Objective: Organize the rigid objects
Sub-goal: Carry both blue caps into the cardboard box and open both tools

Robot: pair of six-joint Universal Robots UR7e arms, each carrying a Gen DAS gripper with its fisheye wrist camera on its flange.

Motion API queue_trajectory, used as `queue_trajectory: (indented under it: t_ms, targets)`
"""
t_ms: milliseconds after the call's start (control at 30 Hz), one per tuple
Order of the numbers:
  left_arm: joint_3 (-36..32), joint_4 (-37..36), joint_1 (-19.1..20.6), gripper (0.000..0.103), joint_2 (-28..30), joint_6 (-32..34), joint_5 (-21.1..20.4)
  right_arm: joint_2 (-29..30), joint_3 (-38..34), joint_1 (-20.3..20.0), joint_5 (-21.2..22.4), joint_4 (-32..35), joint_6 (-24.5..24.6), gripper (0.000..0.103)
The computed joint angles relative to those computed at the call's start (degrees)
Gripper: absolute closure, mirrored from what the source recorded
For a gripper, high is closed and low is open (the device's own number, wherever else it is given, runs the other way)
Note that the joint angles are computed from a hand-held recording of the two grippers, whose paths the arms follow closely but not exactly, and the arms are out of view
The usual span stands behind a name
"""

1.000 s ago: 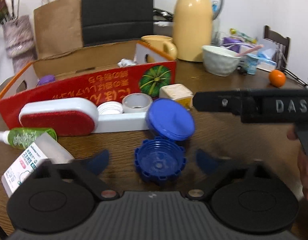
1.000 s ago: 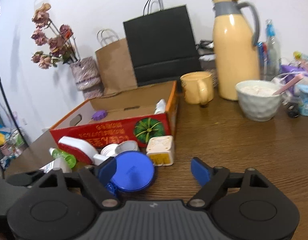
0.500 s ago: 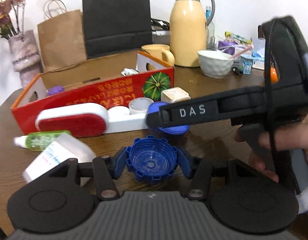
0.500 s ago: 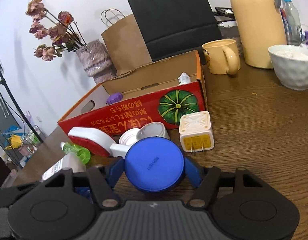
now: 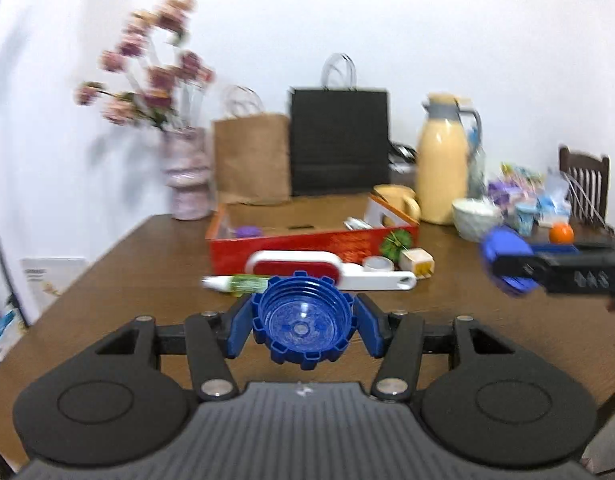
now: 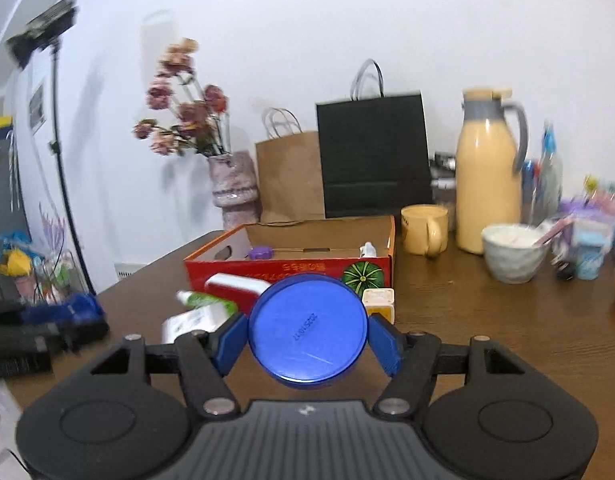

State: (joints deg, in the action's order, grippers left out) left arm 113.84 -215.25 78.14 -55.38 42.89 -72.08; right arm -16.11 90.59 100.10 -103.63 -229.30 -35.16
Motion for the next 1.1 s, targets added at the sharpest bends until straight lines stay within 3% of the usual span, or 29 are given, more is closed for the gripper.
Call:
queue_trajectory:
  t_ms: [267,333,433,600,867,1100]
  targets:
    - [15.94,-14.93,-0.73,0.048,-8.32,0.71,2.11,1.61,13.04,4.69,-0.32,-16.79,-1.46,0.038]
    - [19.73,-18.94,-0.96,0.048,-9.51,1.6,1.88,2.69,14.99,6.16,-2.23,-19.57,-1.23,0.038]
    - [23.03,-17.37,-1.47,0.048,-12.92,-0.54,0.9,3.68,17.33,7.76,-3.68,-22.56,0.82,0.038]
    - [25.0,-19.14,-2.59,0.048,-13.92,-2.67,1.09,4.56,19.11,9.56,-4.52,-27.97,-0.9,0.038]
    - [25.61,-20.5,-2.53,0.048,-13.38,-1.21,-0.99,4.47,19.18,9.7,-4.85,-28.4,-0.93,0.038]
    - [21.6,-21.65,-1.96,0.048,-10.7,-1.73,0.52,4.87,15.98,7.91,-3.22,-27.17,-1.13,0.038]
